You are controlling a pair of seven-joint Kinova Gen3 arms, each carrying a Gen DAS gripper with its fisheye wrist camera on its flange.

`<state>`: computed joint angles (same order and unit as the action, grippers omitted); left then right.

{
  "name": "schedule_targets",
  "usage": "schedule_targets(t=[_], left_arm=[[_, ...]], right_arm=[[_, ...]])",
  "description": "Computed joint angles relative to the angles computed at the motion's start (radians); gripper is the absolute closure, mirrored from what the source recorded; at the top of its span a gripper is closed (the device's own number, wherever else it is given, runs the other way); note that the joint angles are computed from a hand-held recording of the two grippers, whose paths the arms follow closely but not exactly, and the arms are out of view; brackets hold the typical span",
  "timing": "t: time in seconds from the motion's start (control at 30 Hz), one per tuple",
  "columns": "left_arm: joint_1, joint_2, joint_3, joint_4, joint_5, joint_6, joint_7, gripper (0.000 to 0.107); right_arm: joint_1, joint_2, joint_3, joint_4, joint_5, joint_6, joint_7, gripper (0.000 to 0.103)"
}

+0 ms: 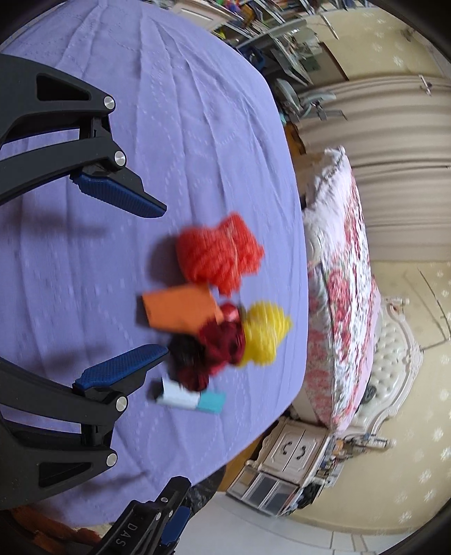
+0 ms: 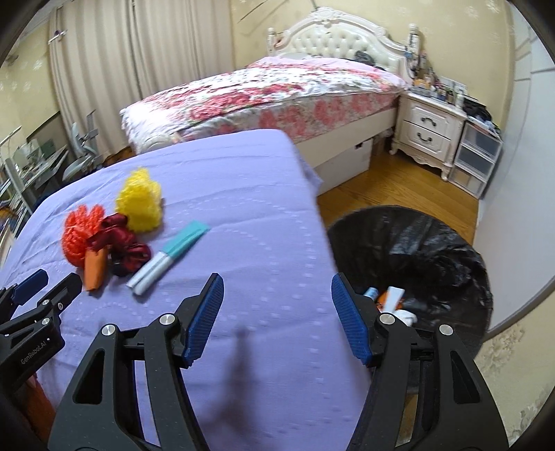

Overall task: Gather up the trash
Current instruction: 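Move both grippers back over the remaining trash on the bed, then grasp the teal-capped white tube with the right gripper while the left gripper grasps the orange mesh net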

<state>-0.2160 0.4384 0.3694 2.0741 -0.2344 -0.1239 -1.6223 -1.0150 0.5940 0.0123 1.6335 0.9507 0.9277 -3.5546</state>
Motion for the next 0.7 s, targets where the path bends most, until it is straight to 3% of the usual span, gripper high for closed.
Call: schedule_targets(t=[0.17, 0.5, 0.7], left_arm=[[-0.007, 0.000, -0.048, 0.006, -0.002, -0.026, -0.003, 0.034], [-0.115, 0.023, 0.004, -0.013, -0.040, -0.008, 0.027, 0.034], [-0.157, 0.031, 0.045, -0.011, -0.052, -0.005, 0.027, 0.034]], right_arm=[[0.019, 0.066, -0.007, -0.130, -0.040, -0.002, 0.135, 0.040], [0.040, 0.173, 0.047, -0.340, -0.186, 0.040, 0.342, 0.040], [0.034, 0.174, 0.071, -0.333, -0.240, 0.025, 0.378, 0.040]])
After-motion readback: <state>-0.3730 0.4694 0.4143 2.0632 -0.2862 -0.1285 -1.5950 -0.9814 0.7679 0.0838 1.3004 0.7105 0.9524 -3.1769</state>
